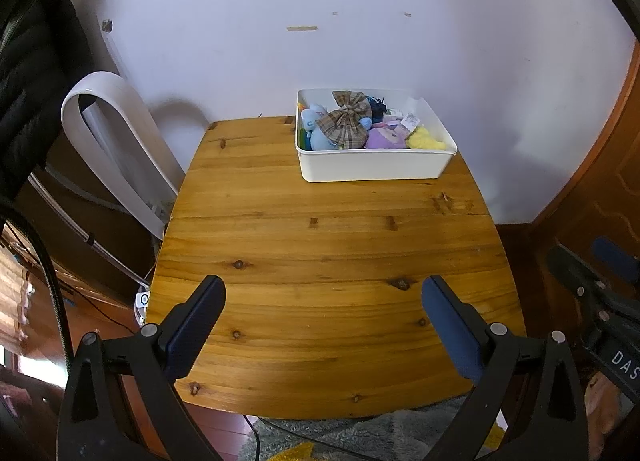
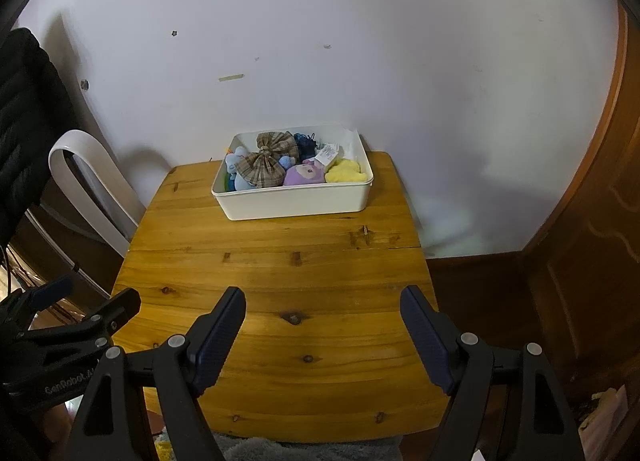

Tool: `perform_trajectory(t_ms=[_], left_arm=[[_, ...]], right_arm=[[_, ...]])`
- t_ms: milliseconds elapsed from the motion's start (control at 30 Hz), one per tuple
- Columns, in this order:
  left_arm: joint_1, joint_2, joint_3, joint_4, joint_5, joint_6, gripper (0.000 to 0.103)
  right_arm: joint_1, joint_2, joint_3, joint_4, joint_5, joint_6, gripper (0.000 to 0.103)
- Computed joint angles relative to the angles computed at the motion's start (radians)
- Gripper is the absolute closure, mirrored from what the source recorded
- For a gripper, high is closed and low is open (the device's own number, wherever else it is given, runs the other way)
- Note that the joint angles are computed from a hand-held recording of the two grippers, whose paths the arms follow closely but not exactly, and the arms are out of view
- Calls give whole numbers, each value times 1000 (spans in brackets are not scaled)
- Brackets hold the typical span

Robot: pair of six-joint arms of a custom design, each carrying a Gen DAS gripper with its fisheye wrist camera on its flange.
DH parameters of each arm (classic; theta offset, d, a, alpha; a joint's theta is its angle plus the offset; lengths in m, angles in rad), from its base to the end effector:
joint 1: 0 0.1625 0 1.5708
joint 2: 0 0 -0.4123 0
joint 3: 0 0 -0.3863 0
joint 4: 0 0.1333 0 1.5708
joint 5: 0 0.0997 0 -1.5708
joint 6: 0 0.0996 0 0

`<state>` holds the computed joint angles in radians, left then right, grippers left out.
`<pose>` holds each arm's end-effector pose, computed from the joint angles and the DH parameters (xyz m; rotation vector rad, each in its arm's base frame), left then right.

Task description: Organize objects

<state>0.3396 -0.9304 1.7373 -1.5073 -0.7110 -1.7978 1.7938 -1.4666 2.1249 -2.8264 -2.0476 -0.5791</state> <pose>-0.4284 -0.3728 0.0960 -0.1558 2.1225 -0.8984 0.1917 -0.4494 0.3191 0.8035 -2.3739 0.6497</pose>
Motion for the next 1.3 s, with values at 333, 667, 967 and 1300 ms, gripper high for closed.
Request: perform_trajectory(t_ms=[333, 667, 967, 1300], left_arm=[[9, -7, 13, -31, -7, 15, 4], [14, 1, 4, -25, -14, 12, 4], [18, 4, 7, -38, -21, 28, 4], [23, 5, 3, -40, -25, 40, 4]], right_arm=[[8, 8, 0, -7, -18, 0, 23], [8, 19, 1, -16, -27, -9, 23], [5, 21, 0, -12, -27, -8, 23], [2, 21, -1, 1, -25, -5, 23]])
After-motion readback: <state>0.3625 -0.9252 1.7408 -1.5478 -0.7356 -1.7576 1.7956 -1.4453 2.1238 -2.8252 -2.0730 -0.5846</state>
